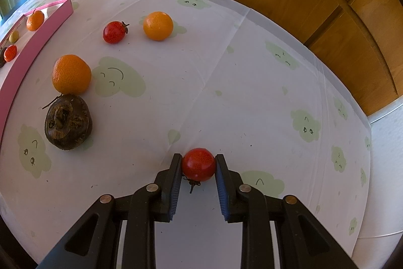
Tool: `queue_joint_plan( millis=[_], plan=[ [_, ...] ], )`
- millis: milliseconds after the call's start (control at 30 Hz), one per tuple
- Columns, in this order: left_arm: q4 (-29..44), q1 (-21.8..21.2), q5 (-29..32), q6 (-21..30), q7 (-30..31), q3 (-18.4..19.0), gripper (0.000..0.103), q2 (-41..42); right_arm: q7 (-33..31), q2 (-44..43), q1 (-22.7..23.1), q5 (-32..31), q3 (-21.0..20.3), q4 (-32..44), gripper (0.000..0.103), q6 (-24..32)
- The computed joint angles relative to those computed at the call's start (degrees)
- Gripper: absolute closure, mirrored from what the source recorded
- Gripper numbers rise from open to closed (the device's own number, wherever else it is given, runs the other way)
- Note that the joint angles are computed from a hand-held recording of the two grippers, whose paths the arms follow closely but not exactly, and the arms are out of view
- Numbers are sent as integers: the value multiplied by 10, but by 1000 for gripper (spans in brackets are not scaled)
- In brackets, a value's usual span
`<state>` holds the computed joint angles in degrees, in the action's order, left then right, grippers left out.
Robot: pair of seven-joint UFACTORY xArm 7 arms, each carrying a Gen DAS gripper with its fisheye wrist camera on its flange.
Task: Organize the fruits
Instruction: 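Hold the red tomato in the right tool above the table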
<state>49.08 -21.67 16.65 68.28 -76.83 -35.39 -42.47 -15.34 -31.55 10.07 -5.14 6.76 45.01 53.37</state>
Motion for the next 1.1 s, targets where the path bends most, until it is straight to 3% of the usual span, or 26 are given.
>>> queue_joint_plan(
  millis=[1100],
  plan=[
    [-23, 11, -12, 30, -14, 4, 34, -48, 0, 12, -1, 24, -14, 16, 77, 9]
  ],
)
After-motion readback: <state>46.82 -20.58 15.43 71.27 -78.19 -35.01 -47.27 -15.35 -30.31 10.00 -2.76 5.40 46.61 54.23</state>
